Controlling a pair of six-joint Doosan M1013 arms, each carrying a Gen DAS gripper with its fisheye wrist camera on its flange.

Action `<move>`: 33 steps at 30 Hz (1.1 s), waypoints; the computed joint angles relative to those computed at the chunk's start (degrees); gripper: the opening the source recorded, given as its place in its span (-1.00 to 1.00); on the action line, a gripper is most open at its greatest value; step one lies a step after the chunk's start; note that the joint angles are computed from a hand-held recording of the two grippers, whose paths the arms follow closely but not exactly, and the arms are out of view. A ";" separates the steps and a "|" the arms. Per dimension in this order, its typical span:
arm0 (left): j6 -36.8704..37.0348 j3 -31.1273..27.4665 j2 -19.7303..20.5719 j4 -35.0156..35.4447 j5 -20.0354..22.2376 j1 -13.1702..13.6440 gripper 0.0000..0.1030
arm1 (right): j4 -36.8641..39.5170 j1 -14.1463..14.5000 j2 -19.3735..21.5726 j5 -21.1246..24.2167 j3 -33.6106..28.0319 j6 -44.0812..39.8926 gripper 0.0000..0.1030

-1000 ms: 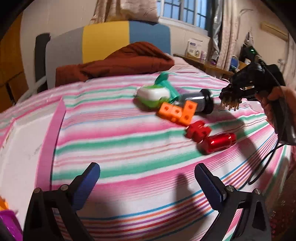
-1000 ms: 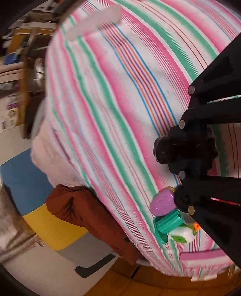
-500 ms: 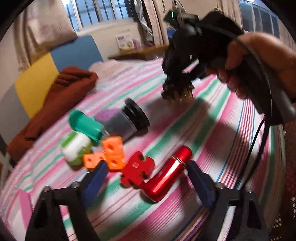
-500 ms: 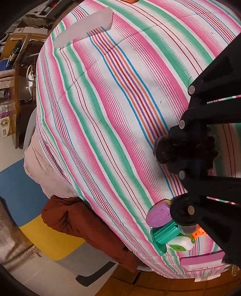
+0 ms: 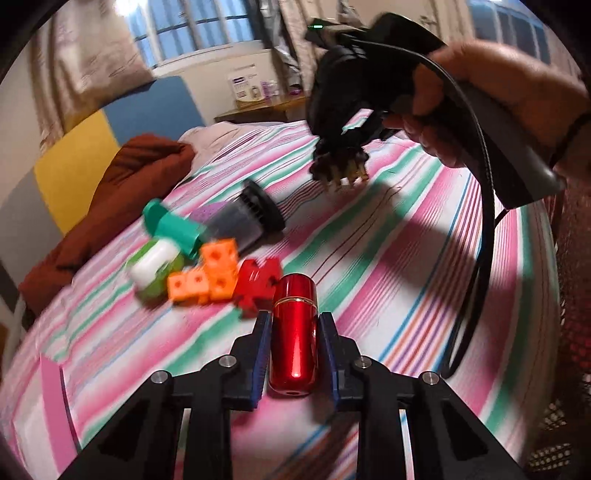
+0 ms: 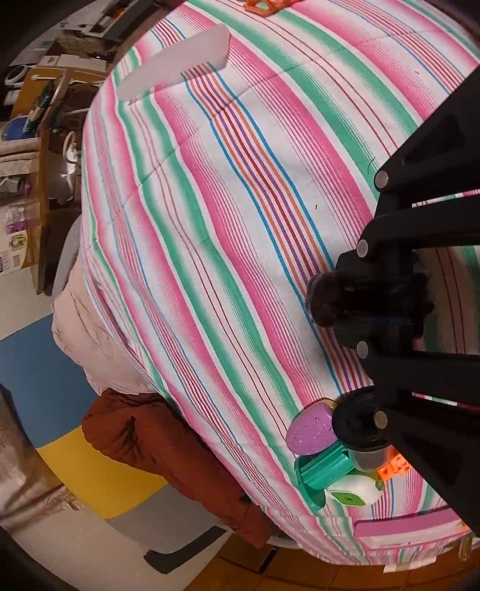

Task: Organize rigid objects
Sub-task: 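Lift the brown spiky piece with the right tool while the left tool grasps the red cylinder, then carry the red cylinder into the tray and open the left tool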

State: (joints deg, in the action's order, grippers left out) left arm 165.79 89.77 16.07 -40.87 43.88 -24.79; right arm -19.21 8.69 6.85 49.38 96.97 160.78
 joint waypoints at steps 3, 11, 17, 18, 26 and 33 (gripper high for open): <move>-3.11 0.12 0.05 -1.01 0.48 1.24 -0.49 | -2.69 1.14 -0.14 0.42 -0.23 1.62 -0.79; -11.24 0.69 0.07 -2.60 2.68 4.27 -0.53 | -6.36 4.14 -0.67 -3.44 -0.32 3.88 -0.79; -10.69 2.85 -1.34 -5.45 2.53 6.32 -0.53 | -6.57 7.09 0.68 -7.10 -2.15 -0.27 -0.79; -10.97 3.02 -1.48 -5.95 3.36 6.84 -0.53 | -6.87 7.43 0.85 -6.95 -2.45 -1.03 -0.79; -12.70 3.29 -2.29 -9.04 6.85 10.33 -0.53 | -9.09 8.77 1.01 -8.98 -2.57 -1.84 -0.79; -14.50 2.88 -2.71 -12.20 6.77 13.42 -0.53 | -9.58 9.55 1.61 -7.90 -3.31 -2.02 -0.79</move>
State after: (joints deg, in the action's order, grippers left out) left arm 151.28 92.65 13.36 -53.07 50.65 -11.36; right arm -28.79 18.24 8.46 41.48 93.66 158.76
